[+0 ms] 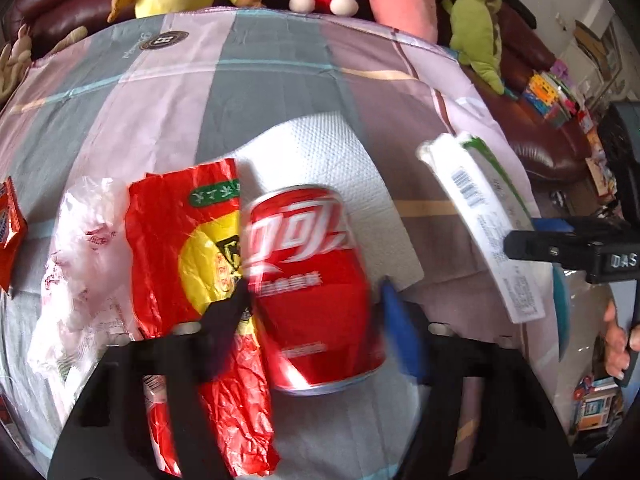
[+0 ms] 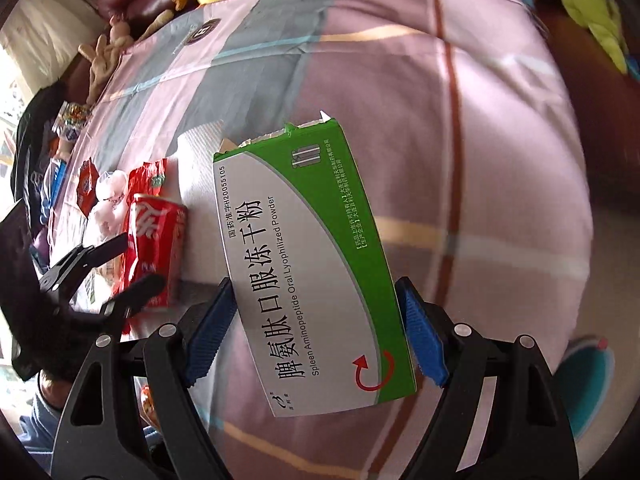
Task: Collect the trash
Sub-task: 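Carry the red can and medicine box over the teal bucket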
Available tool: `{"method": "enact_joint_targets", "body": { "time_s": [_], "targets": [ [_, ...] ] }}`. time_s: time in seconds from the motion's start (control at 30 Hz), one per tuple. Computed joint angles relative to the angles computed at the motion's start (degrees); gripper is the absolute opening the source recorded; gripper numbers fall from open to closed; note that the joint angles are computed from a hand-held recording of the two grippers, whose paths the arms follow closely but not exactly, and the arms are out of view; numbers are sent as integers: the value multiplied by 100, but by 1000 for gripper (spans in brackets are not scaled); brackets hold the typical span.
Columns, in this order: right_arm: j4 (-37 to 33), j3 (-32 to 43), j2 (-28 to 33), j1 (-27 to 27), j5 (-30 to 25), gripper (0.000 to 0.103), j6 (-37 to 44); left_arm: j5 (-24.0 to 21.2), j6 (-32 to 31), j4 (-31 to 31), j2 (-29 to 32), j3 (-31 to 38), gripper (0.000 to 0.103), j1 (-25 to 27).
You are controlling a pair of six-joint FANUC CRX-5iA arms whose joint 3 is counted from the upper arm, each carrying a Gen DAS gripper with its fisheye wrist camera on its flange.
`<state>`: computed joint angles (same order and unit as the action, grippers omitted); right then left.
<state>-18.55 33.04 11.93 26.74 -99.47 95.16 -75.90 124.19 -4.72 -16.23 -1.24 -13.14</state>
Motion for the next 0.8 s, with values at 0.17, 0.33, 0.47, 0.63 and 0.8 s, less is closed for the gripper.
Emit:
{"method": "enact_joint_targets", "body": {
  "time_s": [0.17,0.33,0.47,0.63,0.8],
  "targets": [
    [-291,-144,-185,-441,-17,76,-77,-274,282,-444,175,297,60,-371],
    [-621,-265,-332,-920,-61,76,-81,-443,464,-614,182,533,60,-665],
    [-839,-351,-443,-1282,-114,76,-38,-615,519,-827,401,962,60,-1042],
    [-1137,-391,-564,-1754,-161,76,29,-698,454,-934,820,1517,61,-1442],
    [-1339,-378,-652,-2246,-226,76,105,-695,306,-937,1316,2031,61,-1807]
  ]
}}
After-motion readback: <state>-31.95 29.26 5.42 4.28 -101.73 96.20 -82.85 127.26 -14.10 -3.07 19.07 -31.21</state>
